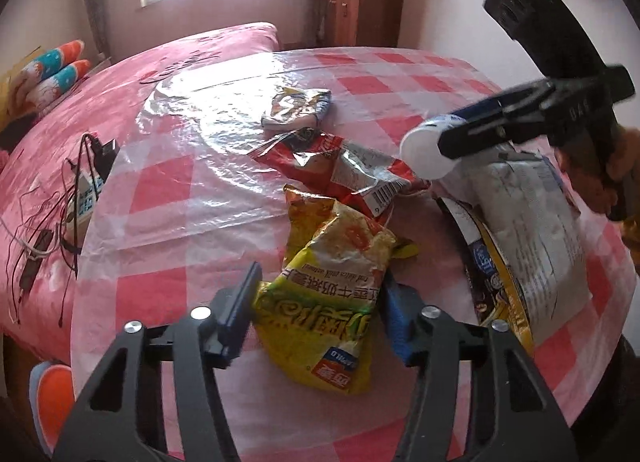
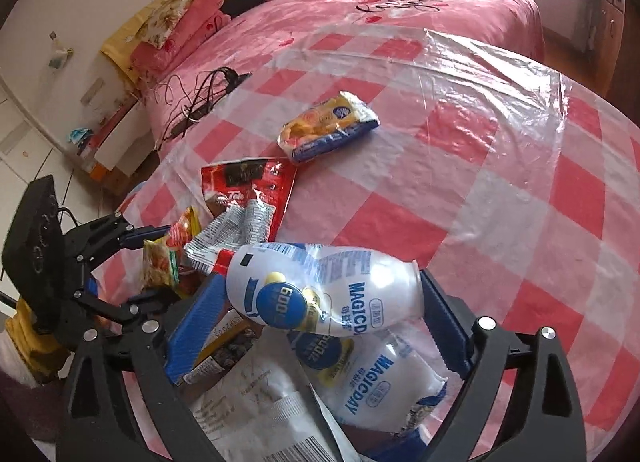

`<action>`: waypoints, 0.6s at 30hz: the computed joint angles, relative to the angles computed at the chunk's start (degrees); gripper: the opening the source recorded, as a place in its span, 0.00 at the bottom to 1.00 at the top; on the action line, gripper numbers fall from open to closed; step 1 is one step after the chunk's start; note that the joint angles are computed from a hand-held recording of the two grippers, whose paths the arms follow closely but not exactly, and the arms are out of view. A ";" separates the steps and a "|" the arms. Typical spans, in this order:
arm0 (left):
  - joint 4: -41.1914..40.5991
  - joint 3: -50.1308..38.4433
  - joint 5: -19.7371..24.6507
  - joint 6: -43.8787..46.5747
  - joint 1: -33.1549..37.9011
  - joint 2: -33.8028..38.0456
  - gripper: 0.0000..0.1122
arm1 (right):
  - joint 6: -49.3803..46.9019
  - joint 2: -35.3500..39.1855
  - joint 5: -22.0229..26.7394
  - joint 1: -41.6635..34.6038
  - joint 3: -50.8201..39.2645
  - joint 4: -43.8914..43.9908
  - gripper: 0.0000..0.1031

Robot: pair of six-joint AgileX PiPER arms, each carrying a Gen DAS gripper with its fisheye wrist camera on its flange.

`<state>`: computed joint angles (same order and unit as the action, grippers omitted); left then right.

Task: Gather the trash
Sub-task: 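Grasp the yellow chip bag with the left tool while the right tool holds the Magicday bottle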

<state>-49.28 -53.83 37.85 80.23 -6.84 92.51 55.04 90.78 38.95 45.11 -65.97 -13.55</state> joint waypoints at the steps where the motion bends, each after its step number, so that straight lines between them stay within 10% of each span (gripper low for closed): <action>1: -0.17 0.03 -0.22 -0.56 0.04 0.00 0.48 | 0.66 -0.08 -0.04 0.13 0.09 -0.24 0.91; 18: -2.24 1.50 2.57 -10.34 5.29 -1.63 0.39 | 8.86 3.30 3.73 1.72 -2.70 -3.67 0.92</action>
